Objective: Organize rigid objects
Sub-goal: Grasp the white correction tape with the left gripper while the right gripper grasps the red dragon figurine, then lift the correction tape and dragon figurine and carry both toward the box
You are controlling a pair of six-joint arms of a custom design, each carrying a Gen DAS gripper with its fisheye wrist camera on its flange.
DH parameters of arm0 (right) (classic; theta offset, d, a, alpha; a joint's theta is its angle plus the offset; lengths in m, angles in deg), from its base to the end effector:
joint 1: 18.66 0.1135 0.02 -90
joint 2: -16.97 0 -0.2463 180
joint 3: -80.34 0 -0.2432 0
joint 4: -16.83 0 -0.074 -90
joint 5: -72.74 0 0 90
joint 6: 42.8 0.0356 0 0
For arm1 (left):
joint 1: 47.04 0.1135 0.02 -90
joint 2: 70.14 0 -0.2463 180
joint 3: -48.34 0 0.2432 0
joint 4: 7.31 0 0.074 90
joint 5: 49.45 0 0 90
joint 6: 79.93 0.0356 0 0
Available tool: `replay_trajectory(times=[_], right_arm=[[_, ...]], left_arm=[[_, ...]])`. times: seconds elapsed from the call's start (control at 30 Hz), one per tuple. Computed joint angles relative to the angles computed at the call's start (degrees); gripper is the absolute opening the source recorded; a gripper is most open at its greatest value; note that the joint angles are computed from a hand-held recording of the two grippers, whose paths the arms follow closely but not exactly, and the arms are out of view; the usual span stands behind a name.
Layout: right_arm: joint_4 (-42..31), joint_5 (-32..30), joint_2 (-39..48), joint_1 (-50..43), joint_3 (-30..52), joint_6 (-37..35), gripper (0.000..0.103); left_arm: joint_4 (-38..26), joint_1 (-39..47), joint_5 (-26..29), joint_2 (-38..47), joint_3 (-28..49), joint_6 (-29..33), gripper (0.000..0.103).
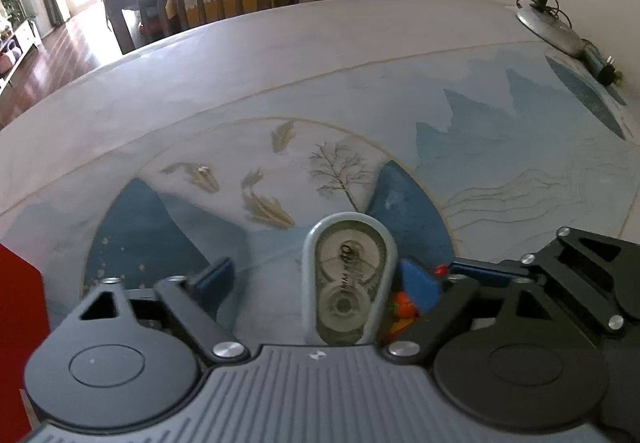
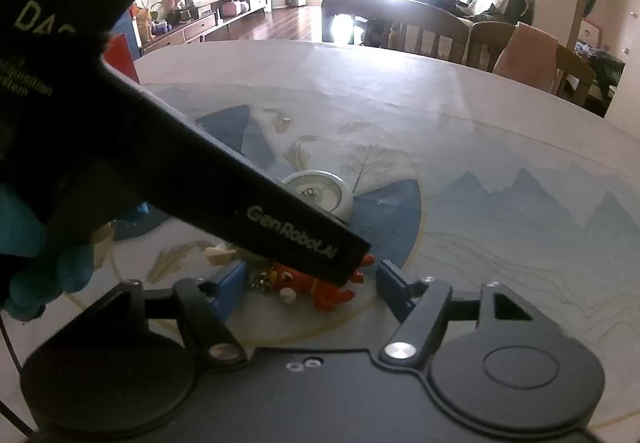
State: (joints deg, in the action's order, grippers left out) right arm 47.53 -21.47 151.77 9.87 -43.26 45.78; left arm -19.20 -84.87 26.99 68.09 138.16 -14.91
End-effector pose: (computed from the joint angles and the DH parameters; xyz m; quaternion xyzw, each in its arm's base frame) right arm 0.2765 0.1533 -0.0310 -0.2536 0.8969 0.1178 0.3425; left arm 0.3360 -0.2504 0.0013 0.0773 0.9572 -0.0352 0.2767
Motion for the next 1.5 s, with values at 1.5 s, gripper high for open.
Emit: replay_trajectory(times=[1.5], right_arm=[[-12.8, -0.6, -37.6, 1.7, -19.2, 5.4, 0.052]], left_arm=[[-0.8, -0.2, 0.3, -30.8, -26.9, -10.8, 0.050]])
